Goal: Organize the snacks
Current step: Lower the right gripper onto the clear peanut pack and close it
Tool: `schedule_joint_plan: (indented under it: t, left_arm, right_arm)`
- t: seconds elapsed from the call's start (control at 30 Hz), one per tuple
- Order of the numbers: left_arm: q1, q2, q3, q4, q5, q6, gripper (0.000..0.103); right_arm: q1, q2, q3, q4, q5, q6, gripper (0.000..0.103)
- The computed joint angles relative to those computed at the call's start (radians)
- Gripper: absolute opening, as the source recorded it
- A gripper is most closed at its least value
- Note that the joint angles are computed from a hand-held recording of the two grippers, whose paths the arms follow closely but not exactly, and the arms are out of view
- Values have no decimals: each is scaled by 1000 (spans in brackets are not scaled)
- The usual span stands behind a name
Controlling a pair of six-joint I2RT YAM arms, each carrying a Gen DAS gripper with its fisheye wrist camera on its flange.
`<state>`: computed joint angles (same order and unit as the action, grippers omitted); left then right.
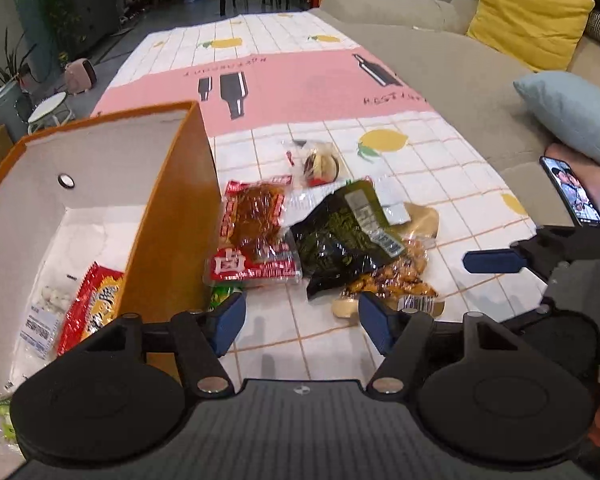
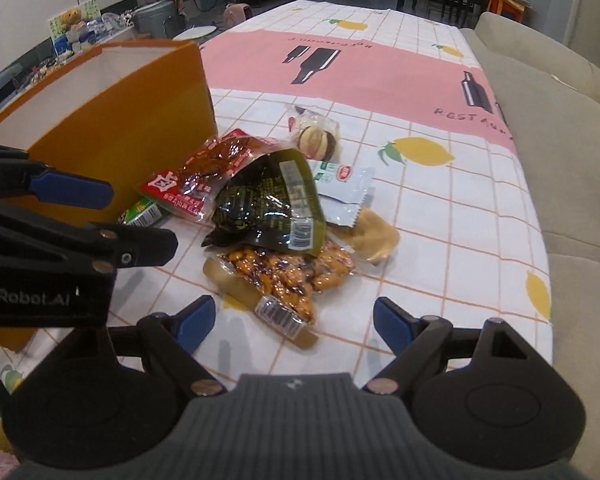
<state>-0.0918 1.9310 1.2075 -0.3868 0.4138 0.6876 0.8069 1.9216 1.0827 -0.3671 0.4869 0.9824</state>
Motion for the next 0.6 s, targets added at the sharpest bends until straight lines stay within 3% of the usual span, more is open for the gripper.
schedule_joint_plan:
  t: [0.1,0.17,0.33,0.4,0.6]
  left_arm:
    - [-4,-3,-25,26,-14,14,76]
    - [-8,-4,-37,43,-22,25,76]
    - [-5,22,-12,8,-16,21,76]
    - [-4,22,-13,7,-19,22,76]
    - [0,15,-18,-12,-18,28,76]
  right_arm:
    - [-15,40,30,-5,-24,-17,68]
    - [-21,52,33,5,-42,-24,50]
    - [-15,52,34,-8,-56,-47,26]
    - [-13,48,36,-26,-63,-58,11]
    - [12,19,19,-127,-63,-54,11]
